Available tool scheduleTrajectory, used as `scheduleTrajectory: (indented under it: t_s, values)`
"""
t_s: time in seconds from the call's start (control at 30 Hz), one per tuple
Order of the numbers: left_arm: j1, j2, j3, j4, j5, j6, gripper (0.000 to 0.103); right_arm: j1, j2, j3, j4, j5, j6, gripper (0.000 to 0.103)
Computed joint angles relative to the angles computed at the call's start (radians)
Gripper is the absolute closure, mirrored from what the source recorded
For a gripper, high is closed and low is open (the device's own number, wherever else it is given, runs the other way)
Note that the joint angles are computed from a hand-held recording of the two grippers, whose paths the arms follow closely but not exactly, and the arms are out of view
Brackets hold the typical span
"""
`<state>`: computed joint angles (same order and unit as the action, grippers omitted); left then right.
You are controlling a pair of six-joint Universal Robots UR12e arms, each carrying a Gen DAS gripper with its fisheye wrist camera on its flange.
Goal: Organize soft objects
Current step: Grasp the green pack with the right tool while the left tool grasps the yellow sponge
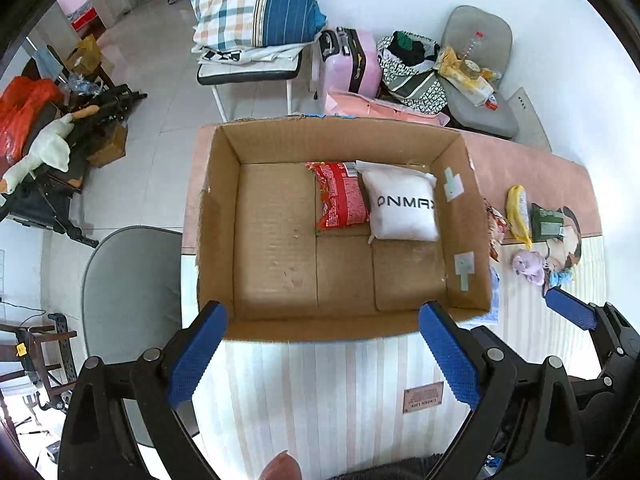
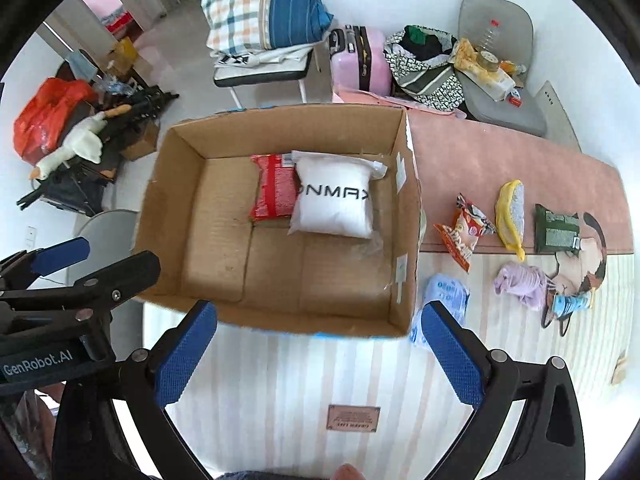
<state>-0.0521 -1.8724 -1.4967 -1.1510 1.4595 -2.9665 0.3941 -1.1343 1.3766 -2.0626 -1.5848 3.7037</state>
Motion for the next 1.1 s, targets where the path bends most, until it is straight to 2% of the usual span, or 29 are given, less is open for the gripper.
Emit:
scheduleTrajectory:
  t_s: [0.1,0.17,0.27,0.33,0.47,0.67,0.8,0.97,1.1]
  values:
    - [-0.005,0.024,-0.022,0.035,0.022,-0.015,0.005,0.001,-0.026,0.031,-0.030,0.021,0.009,0.000]
    - [-0.008,0.033,-0.031,0.056,0.027,-0.028,0.001,0.000,-0.041,0.052,-0.056,0.022,0.019,0.000]
    - [-0.023,0.044,-0.042,0.090,0.038,-0.043,0.000,-0.008,-0.073,0.101,-0.132,0.007,0.047,0.000]
    - [-0.041,0.045,-0.040,0.103,0.055,-0.049,0.000,-0.023,-0.097,0.134,-0.158,0.011,0.054,0.000]
    - [-0.089,0.028,-0.008,0.099,0.050,-0.059,0.000,-0.085,-0.153,0.202,-0.157,0.084,0.063,0.000]
    - [-0.208,-0.069,0.101,0.044,0.065,-0.052,0.000,-0.217,-0.254,0.342,-0.125,0.093,0.124,0.000]
    - [-0.287,-0.171,0.212,-0.031,0.072,-0.057,0.000,-0.346,-0.309,0.460,-0.135,0.125,0.206,0.000]
    - [-0.351,-0.320,0.384,-0.169,0.074,-0.108,0.000,-0.511,-0.291,0.553,-0.213,0.260,0.308,0.000]
    - [-0.376,-0.417,0.498,-0.257,0.083,-0.136,0.000,-0.580,-0.214,0.553,-0.259,0.333,0.355,0.000]
